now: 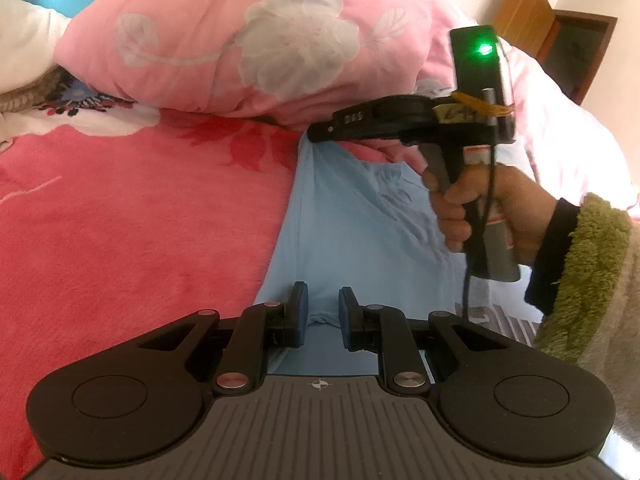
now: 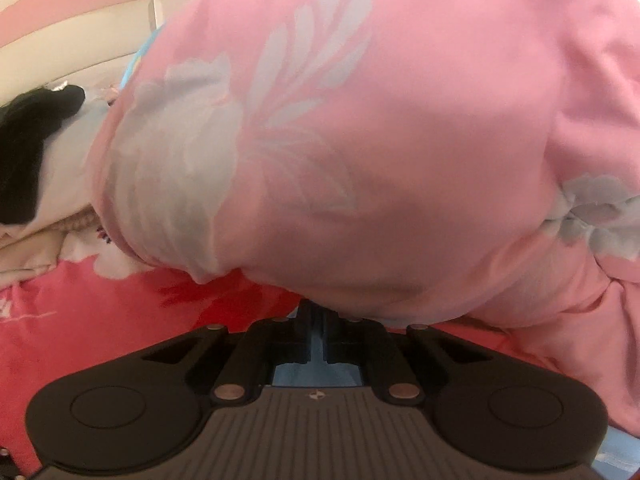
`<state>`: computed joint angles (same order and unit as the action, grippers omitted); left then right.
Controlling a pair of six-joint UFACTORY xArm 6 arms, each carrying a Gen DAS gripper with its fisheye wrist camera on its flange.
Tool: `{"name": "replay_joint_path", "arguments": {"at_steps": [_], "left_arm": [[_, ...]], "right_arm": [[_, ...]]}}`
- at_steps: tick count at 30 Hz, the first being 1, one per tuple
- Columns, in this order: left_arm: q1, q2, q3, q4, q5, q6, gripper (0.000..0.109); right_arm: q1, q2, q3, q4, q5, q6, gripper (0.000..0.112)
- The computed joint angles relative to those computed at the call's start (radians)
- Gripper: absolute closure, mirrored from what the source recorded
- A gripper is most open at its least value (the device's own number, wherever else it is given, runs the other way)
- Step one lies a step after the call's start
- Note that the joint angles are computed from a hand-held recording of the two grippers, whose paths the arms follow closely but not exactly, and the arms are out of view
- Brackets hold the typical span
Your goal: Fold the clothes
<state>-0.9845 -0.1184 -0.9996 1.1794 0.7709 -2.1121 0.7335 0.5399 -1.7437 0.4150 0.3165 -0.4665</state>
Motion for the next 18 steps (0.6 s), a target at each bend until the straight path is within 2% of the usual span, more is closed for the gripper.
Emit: {"name": "replay_joint_path", "arguments": {"at_steps": [4,10,15,17,18], "left_arm": [[-0.003,0.003,-0.003,-0.001,0.007,0.007,0.091],[-0.002,-0.006,0.006,0.0,0.001,-0.001,0.091],[0.001,-0.014,0.014,0.001,-0.006,-0.005,0.091],[0.002,-0.013,0.014,0.001,-0.007,-0.006,0.091],[0.003,-0.013,0.015,0.002,-0.008,-0.007,0.091]], "right_arm": [[0.007,0.04,-0.024,-0.115,-0.015,0.087,0.108],[-0.005,0.05,-0.039,-0.388,-0.043,0.343,0.105],[-0.023,-0.055,0.057,-0.356,-0.027,0.352,0.103],[-0.036,-0.128,0.137,-0.33,-0.037,0.361,0.092],[-0.043,-0.164,0.175,-0.308,-0.037,0.362,0.081]]}}
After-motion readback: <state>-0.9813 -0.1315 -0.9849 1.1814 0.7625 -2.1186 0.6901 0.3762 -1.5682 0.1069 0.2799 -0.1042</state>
